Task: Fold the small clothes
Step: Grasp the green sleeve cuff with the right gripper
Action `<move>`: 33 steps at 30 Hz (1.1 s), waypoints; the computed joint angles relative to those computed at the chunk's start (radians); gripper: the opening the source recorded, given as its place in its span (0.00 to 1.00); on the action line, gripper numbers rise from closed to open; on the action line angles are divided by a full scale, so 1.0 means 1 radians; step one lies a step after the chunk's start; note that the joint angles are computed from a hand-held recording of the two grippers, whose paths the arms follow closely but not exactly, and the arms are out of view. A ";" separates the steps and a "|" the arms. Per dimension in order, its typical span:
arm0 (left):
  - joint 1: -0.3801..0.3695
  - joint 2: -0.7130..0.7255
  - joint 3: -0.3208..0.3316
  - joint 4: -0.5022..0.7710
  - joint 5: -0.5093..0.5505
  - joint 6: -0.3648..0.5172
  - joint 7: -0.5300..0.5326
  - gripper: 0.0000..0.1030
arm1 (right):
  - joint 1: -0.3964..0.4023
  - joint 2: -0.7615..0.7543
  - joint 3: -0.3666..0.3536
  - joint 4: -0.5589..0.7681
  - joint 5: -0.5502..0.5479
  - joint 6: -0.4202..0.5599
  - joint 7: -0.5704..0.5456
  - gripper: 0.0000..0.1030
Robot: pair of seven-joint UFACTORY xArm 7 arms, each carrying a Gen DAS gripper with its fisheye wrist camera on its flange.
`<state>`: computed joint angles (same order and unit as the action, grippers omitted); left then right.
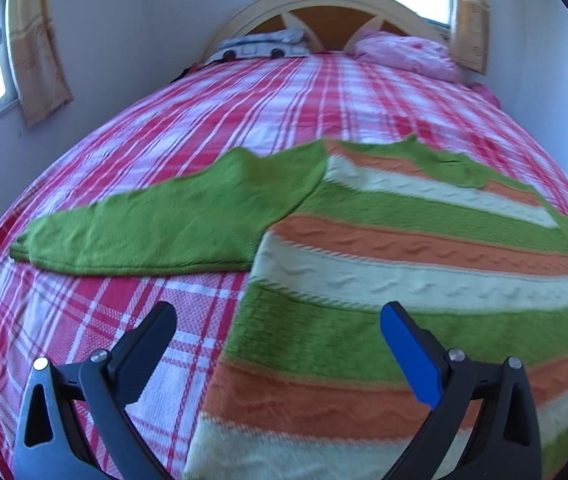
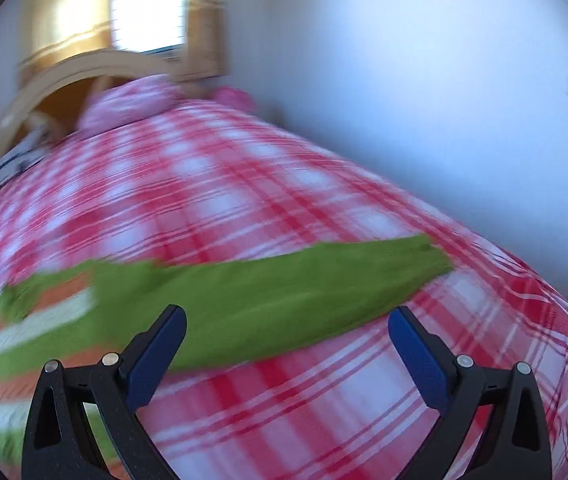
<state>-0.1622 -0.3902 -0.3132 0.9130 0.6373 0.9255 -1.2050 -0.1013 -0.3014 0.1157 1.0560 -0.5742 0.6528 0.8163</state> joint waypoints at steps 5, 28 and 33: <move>0.000 0.042 0.014 -0.010 -0.012 -0.012 -0.023 1.00 | -0.075 0.118 -0.084 0.071 -0.013 0.020 0.045 0.79; -0.015 0.067 0.048 -0.019 -0.006 -0.080 -0.034 1.00 | -0.067 0.318 -0.206 0.183 0.090 -0.031 -0.012 0.19; -0.008 0.067 0.040 -0.020 0.000 -0.082 -0.037 1.00 | -0.077 0.290 -0.212 0.136 0.073 -0.089 0.051 0.14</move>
<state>-0.1704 -0.3229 -0.2736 0.8925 0.6373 0.8434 -1.2424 -0.1788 -0.0115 -0.0959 1.1924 -0.5011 0.5641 0.8670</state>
